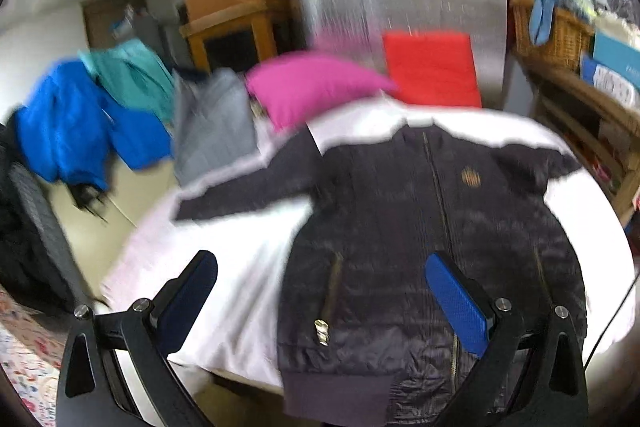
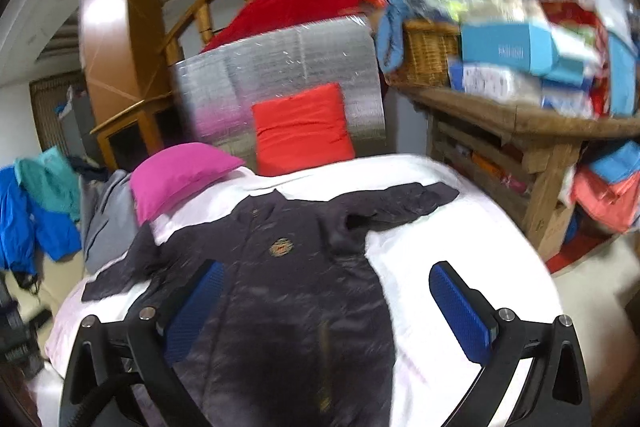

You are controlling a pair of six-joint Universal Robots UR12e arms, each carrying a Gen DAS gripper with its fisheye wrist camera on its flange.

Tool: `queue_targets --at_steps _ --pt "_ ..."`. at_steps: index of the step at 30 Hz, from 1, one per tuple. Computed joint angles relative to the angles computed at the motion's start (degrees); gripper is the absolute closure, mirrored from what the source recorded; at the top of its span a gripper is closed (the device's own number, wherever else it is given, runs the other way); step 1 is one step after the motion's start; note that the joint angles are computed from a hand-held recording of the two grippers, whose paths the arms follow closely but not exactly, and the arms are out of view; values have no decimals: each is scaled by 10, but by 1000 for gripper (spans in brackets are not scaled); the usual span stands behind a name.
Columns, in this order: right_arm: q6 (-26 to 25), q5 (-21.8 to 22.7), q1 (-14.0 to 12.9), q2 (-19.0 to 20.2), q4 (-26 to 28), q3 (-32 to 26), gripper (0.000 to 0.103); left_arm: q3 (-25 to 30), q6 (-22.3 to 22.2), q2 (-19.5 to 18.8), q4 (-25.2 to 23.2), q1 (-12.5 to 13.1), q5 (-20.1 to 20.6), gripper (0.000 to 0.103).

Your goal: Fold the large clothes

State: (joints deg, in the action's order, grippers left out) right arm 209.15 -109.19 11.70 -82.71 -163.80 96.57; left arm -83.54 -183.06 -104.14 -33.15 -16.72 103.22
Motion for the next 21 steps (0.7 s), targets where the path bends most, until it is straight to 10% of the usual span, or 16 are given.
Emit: queue_targets --at_steps 7,14,21 --pt "122 206 -160 65 -2 -5 0 54 1 -63 -57 -1 -2 0" --pt "303 385 -232 182 -97 -65 1 108 32 -118 -65 -13 17 0" --pt "377 323 -225 236 -59 -127 13 145 45 -150 -69 -18 20 0"
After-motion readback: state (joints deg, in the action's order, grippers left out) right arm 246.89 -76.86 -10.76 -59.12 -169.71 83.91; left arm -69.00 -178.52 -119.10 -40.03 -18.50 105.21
